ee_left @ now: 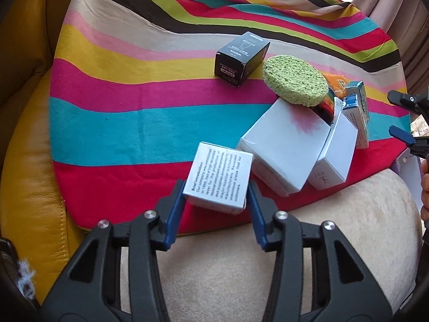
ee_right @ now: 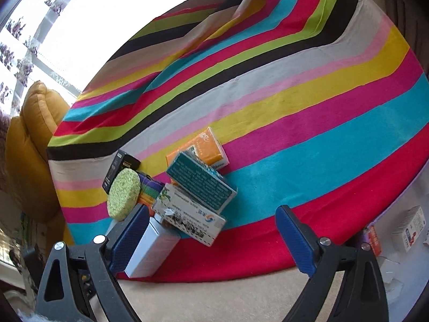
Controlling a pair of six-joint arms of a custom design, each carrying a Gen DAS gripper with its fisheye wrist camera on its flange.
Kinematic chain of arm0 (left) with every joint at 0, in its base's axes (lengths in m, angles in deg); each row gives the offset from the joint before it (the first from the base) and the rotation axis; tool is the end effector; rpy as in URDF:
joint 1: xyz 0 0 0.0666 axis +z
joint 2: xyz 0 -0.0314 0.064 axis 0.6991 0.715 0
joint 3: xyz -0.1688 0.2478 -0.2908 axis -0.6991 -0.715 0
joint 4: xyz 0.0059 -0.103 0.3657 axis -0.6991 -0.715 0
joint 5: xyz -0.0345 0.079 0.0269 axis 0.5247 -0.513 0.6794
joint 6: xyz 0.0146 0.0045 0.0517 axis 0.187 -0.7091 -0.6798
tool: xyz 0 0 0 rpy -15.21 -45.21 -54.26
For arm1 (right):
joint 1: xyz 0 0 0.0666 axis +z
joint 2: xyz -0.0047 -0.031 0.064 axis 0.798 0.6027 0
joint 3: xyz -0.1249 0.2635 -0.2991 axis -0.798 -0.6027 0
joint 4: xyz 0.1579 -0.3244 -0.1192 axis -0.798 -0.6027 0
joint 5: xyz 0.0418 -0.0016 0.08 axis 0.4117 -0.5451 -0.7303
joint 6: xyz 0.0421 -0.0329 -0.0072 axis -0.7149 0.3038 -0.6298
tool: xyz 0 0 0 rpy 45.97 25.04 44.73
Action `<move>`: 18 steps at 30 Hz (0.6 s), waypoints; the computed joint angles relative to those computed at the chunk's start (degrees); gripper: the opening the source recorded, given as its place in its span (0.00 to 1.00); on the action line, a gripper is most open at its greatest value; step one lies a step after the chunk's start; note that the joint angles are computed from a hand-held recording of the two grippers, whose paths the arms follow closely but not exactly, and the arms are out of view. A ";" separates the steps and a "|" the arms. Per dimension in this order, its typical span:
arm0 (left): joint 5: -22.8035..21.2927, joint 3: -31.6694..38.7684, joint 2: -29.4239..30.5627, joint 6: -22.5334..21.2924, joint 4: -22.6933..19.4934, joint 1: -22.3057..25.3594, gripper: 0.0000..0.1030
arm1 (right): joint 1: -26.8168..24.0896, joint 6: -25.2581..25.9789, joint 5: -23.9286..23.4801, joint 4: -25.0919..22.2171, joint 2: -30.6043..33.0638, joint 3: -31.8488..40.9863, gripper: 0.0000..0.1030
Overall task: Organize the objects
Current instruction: 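Return left tool to the pile and grasp the white text-printed cube box, then grasp the teal printed box with the right tool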
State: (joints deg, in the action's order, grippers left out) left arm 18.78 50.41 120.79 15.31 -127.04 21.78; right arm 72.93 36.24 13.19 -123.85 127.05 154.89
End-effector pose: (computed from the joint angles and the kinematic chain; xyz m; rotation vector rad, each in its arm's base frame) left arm 0.3141 -0.1288 0.4839 -0.0236 2.7063 -0.1628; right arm 0.3642 0.1384 0.5115 0.3937 2.5658 0.6275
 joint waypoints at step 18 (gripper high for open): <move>1.62 -1.43 -1.23 0.02 2.24 0.15 0.47 | -2.48 -18.81 -8.84 5.63 6.35 -0.11 1.00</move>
State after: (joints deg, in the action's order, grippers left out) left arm 20.40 48.98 119.56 15.33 -124.80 21.93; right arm 70.45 17.43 4.35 -118.22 133.40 154.78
